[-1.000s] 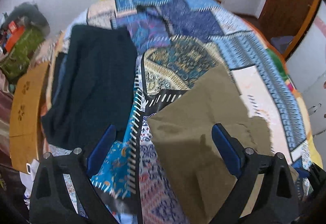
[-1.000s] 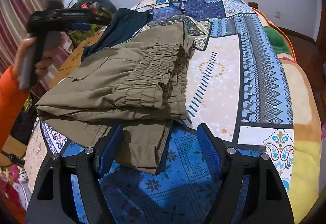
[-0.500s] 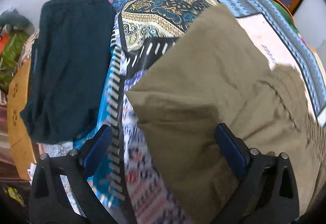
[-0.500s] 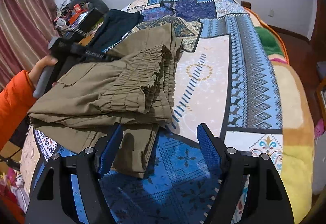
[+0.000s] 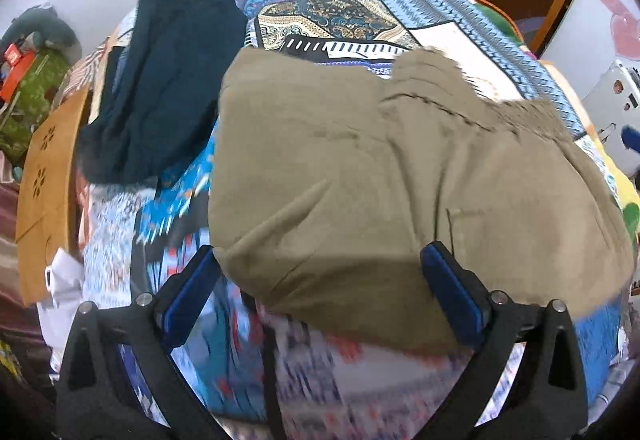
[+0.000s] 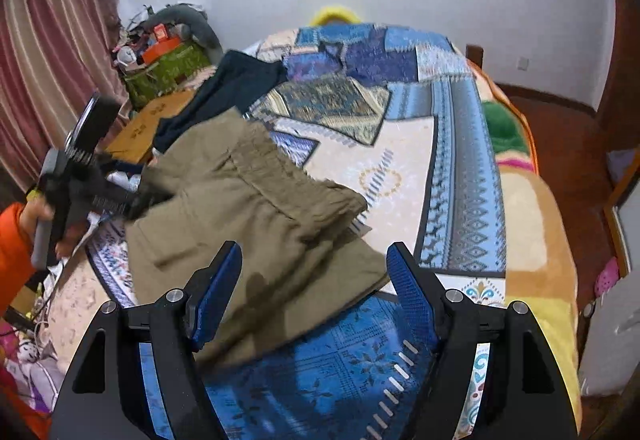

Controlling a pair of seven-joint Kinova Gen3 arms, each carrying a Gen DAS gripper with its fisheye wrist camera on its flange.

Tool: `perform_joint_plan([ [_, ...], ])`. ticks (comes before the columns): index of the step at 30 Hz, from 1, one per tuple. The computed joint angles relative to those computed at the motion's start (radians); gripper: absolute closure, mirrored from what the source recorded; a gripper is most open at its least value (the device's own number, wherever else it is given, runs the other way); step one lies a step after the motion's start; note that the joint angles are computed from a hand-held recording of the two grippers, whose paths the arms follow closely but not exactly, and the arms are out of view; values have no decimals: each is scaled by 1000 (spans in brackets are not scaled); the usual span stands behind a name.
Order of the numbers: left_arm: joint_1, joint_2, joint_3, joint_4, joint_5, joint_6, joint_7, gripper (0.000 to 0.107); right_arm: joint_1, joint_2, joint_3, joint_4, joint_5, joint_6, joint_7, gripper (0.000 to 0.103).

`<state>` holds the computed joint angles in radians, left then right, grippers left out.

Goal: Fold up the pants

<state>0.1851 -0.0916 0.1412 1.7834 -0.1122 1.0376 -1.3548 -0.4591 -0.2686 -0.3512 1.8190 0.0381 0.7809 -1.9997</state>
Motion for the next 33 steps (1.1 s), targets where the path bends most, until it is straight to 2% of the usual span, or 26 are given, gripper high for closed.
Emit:
perform_joint_plan([
  [2, -1, -35, 16, 22, -1, -3, 43, 5, -1, -5, -16, -7, 9, -3, -11, 32],
  [5, 44, -63, -21, 33, 57, 0, 42, 5, -10, -3, -33, -11, 12, -10, -20, 32],
  [8, 50, -93, 4, 52, 67, -12, 62, 5, -24, 15, -51, -8, 18, -25, -31, 32],
  [11, 56, -113, 10, 64, 89, -22, 69, 5, -54, 43, -36, 3, -15, -51, -26, 32],
  [16, 51, -149, 49, 56, 18, -22, 107, 6, -95, 103, 24, 28, -109, -77, 16, 32],
  [20, 15, -172, 71, 59, -70, -23, 161, 6, -110, 88, 80, 80, -211, -125, 84, 35],
  [23, -19, -154, 76, 76, -119, -9, 191, 6, -99, 78, 72, 87, -213, -120, 88, 38],
  [26, -10, -164, 11, 131, -79, -40, 146, 5, -98, 75, 67, 94, -215, -122, 98, 38],
  [28, -47, -193, 4, 159, -68, -48, 145, 5, -98, 73, 68, 99, -220, -127, 106, 38],
  [30, -54, -218, -32, 176, -40, -50, 124, 5, -97, 72, 65, 102, -223, -128, 105, 38],
  [31, -56, -223, -37, 184, -42, -50, 131, 5, -98, 73, 67, 102, -227, -128, 108, 38],
  [33, -90, -217, 8, 180, -96, -24, 180, 9, -98, 75, 72, 100, -235, -124, 118, 38],
])
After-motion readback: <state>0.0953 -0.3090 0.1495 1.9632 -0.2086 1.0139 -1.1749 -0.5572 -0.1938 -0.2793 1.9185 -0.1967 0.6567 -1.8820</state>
